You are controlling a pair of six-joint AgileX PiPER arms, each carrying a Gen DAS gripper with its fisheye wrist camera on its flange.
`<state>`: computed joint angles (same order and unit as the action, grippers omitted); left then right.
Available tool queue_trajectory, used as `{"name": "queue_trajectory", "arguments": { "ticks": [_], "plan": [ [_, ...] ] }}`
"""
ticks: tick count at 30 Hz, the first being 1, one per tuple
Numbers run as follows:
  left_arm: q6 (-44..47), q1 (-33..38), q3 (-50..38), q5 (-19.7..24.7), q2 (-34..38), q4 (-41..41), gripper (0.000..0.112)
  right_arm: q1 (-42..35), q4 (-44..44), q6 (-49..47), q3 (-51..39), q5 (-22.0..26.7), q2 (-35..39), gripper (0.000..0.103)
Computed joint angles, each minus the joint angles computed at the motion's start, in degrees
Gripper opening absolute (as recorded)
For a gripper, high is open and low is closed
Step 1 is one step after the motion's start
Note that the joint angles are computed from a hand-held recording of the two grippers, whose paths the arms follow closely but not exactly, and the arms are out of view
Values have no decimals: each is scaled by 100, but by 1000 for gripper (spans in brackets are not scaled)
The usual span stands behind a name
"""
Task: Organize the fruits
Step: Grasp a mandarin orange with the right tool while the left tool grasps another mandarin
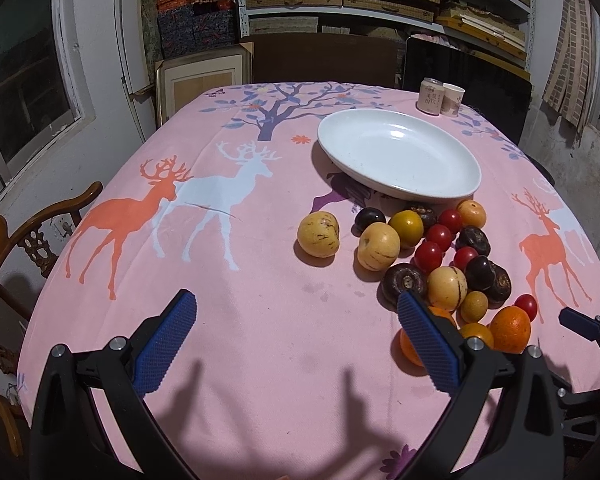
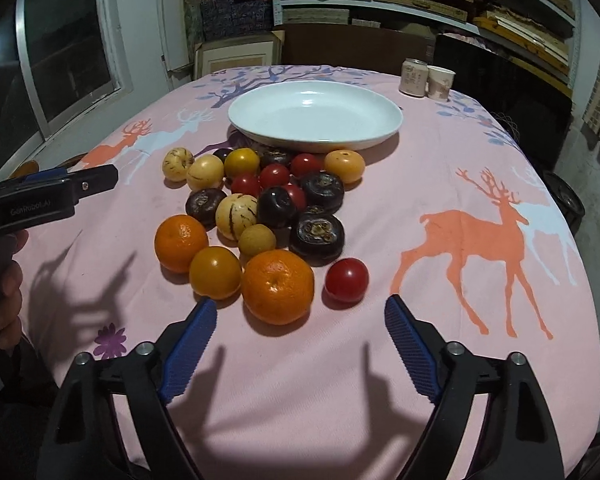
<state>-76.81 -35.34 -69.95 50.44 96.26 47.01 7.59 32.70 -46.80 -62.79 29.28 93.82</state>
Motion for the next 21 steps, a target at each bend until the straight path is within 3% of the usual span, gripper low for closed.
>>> {"name": "queue_trajectory", "arguments": {
  "ticks": [5, 9, 13, 21],
  "plan": [
    [19, 82, 22, -30, 15, -73, 99, 410, -944, 780, -326, -108, 404, 65],
    [36, 118, 55, -62, 38, -99, 99, 419, -891, 814, -477, -93, 538, 47],
    [225, 76, 26, -112, 125, -146, 99, 435, -746, 505, -285, -304, 456, 47],
    [985, -382, -3, -309, 362, -78, 99, -723, 2294, -2115, -175, 637, 465, 46]
  ]
}}
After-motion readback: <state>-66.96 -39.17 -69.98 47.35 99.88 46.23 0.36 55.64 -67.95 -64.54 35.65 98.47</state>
